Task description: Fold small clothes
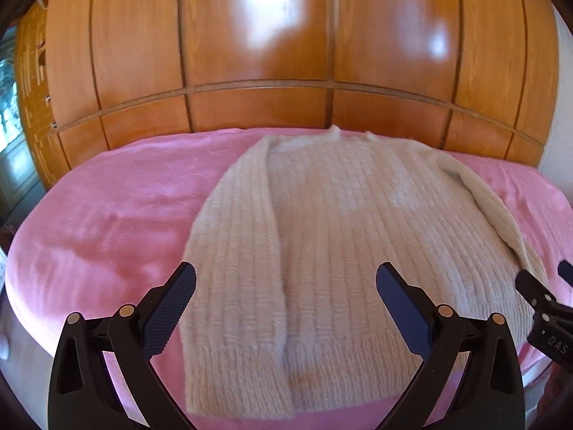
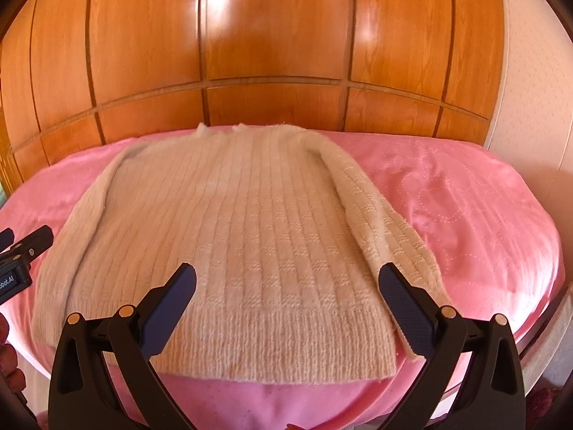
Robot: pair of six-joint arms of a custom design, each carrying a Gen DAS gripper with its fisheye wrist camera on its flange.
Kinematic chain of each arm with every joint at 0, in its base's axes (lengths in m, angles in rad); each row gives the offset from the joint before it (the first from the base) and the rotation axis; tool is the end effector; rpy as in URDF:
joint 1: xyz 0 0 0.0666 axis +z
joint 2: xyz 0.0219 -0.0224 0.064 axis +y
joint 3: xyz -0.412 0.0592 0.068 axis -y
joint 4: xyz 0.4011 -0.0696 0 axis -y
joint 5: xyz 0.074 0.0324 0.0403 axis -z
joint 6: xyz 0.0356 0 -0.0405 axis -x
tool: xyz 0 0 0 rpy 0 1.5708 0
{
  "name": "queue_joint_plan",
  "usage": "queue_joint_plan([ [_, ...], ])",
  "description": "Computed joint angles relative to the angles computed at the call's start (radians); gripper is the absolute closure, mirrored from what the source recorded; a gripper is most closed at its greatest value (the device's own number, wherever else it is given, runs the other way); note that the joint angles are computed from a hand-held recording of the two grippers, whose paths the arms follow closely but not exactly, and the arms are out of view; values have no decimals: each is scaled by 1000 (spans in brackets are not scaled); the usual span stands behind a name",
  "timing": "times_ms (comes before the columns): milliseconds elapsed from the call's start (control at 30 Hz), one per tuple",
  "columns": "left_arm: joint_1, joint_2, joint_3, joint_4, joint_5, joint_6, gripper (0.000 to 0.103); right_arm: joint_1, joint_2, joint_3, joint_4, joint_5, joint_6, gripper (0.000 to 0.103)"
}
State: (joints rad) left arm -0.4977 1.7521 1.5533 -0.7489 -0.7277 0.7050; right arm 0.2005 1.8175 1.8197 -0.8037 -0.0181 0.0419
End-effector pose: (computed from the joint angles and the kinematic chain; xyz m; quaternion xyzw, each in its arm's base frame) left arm 0.5513 -0.2731 0.3626 -0.2005 0.8735 0.1172 0.4279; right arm 0.6523 0.1328 0.4355 -0.1154 0.9197 0.0381 0.3734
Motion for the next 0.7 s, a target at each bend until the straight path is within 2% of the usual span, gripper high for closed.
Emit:
queue_joint_plan([
  [200, -10, 0, 5, -11, -8, -8, 3, -8, 9, 17, -36, -4, -26, 2],
  [367, -7, 4, 9, -28, 16, 9, 3, -17, 16, 28, -53, -2, -52, 2],
  [700, 1, 4, 6, -38, 45, 27, 3, -22, 19, 35, -60, -3, -51, 2],
])
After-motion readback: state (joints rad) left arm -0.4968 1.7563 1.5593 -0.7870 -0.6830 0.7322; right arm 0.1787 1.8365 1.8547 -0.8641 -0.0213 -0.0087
